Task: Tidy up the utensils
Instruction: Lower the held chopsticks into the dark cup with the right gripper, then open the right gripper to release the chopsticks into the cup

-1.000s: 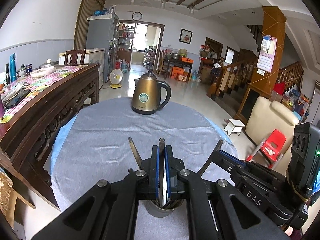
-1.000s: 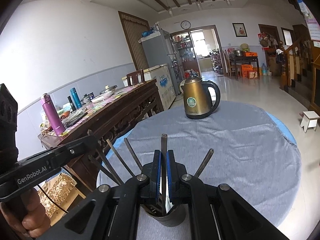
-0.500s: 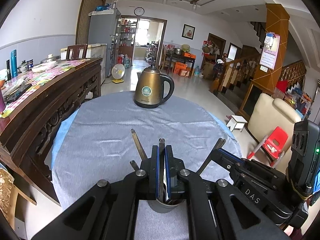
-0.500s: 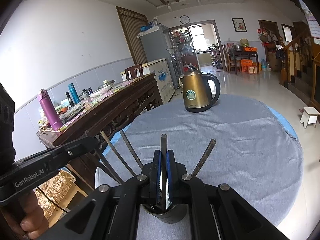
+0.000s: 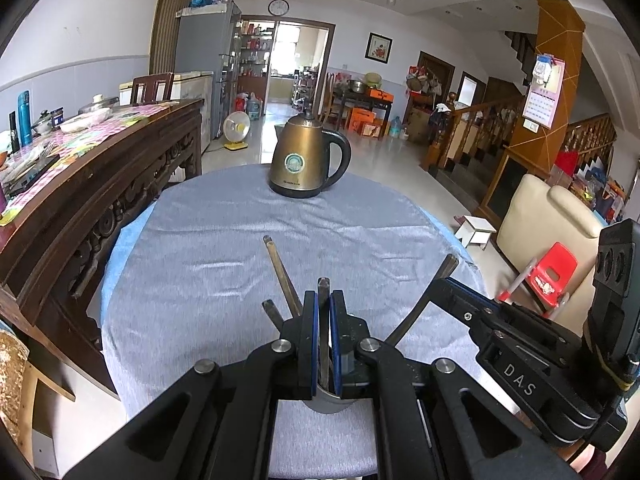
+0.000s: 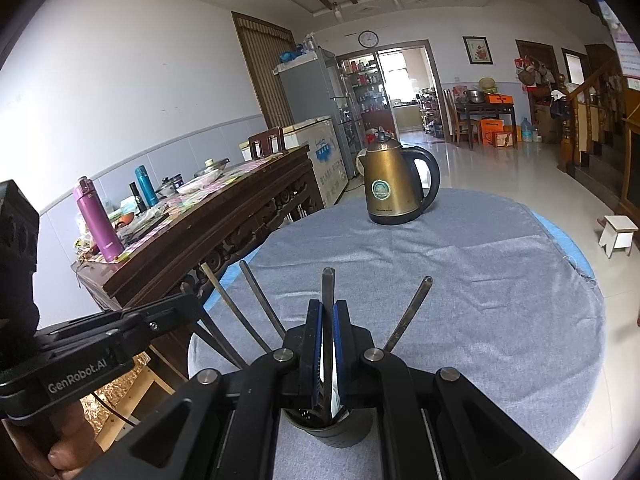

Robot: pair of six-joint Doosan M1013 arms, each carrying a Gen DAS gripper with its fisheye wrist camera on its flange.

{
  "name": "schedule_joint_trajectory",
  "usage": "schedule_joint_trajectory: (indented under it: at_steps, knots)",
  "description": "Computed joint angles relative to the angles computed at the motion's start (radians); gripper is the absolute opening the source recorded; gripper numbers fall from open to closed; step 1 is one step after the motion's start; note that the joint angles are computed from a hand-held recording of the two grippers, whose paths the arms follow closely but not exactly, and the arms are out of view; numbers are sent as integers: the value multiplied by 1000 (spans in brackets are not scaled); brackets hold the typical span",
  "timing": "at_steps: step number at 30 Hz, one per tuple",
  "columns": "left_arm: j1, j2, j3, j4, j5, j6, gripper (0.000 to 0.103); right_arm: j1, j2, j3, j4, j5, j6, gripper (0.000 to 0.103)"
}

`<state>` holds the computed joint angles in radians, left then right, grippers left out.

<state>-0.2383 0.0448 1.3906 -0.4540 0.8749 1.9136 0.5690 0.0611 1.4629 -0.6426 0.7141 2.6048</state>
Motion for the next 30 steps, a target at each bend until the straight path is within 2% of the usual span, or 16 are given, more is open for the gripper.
schedule_joint_trajectory:
  at_steps: [17, 26, 27, 29, 30]
  knots:
    - [0, 3, -1, 1, 7, 7, 6, -3, 2, 6, -11, -6, 17, 7]
    - [-15, 8, -14, 13, 26, 20, 7, -12, 1, 15, -49, -19, 63, 7]
    - [-17, 9, -15, 12, 28, 25, 11, -14, 0, 16, -55, -20, 70, 7]
    - [-21, 7, -15, 6, 27, 36, 25, -19, -7, 28, -77, -22, 107, 8]
    - [-24, 4, -12, 8, 19, 38, 37, -24, -11, 35, -82, -25, 124, 9]
